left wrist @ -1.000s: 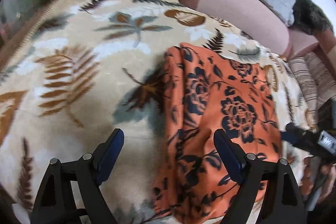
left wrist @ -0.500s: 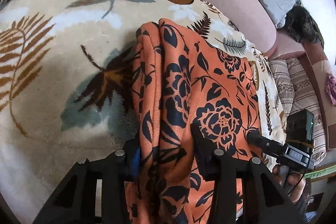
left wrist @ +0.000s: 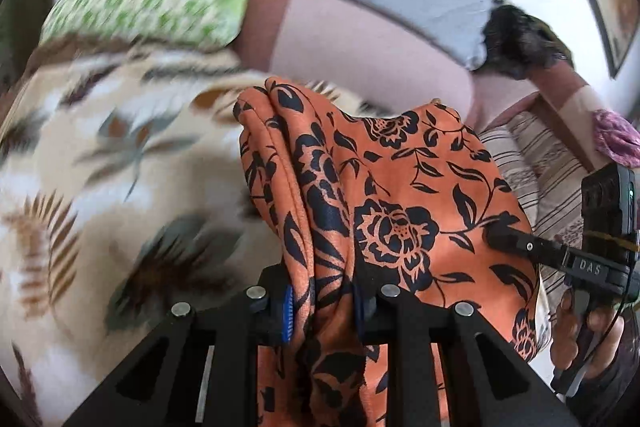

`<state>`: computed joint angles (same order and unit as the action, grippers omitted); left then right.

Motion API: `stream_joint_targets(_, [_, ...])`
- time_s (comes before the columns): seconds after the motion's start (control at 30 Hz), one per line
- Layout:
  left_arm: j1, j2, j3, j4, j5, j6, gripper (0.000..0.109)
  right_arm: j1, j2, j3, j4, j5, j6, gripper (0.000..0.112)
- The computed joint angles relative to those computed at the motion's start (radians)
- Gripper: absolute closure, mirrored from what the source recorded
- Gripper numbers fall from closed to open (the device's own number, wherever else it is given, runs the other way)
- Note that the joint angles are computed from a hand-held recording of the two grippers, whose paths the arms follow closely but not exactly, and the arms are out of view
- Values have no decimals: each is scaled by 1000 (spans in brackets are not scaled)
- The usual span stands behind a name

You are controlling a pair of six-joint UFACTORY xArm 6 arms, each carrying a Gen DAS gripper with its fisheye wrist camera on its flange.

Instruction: Fold small clothes

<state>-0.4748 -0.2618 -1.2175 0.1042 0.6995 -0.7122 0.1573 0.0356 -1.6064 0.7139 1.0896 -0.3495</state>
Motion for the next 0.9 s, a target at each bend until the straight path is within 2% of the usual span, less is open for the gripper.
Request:
stream_joint_targets(0.17, [-30, 160, -133, -19, -3, 2, 85, -90, 89, -85, 25, 53, -33, 79])
stream_joint_targets(0.3, [-39, 254, -140, -66, -17, -21, 84, -120, 141, -31, 46, 30, -83, 79])
stream_joint_targets(0.37, [-34, 304, -159, -102, 31, -27, 80, -129, 156, 29, 29, -3, -89, 73])
stream_joint_targets(0.4, [-28, 324, -156, -127, 56, -28, 74, -121, 176, 33, -18, -11, -48, 67])
stream_joint_targets(0.43, [-25, 313, -130, -141, 39, -34, 66, -120, 180, 52, -50, -10, -21, 59])
stream_joint_targets(0.47, [-27, 290, -102, -113, 16, -60, 64, -126, 157, 90, -39, -32, -21, 57])
stream_joint_targets(0.57, [-55, 226, -107, 78, 87, -129, 61, -131, 77, 151, -58, -93, -58, 57])
stream_joint_targets(0.63, [-76, 181, -102, 170, 113, -183, 60, -147, 36, 161, -11, -92, -86, 57])
stream_joint_targets(0.73, [-92, 128, -43, 173, 60, -172, 57, -167, -18, 180, 122, -26, -156, 57])
stream_joint_targets(0.77, [-101, 137, -48, 174, 80, -159, 56, -175, -30, 194, 173, 18, -185, 53])
stream_joint_targets(0.8, [-106, 164, -57, 160, 115, -133, 56, -179, -33, 206, 185, 58, -194, 47])
stream_joint_targets(0.83, [-107, 198, -79, 148, 166, -117, 54, -170, -15, 216, 155, 85, -188, 46])
stream_joint_targets(0.87, [-100, 217, -68, 117, 184, -103, 54, -162, -1, 223, 106, 83, -156, 46])
stream_joint_targets(0.9, [-92, 204, -45, 92, 160, -111, 53, -161, 14, 227, 94, 80, -125, 50])
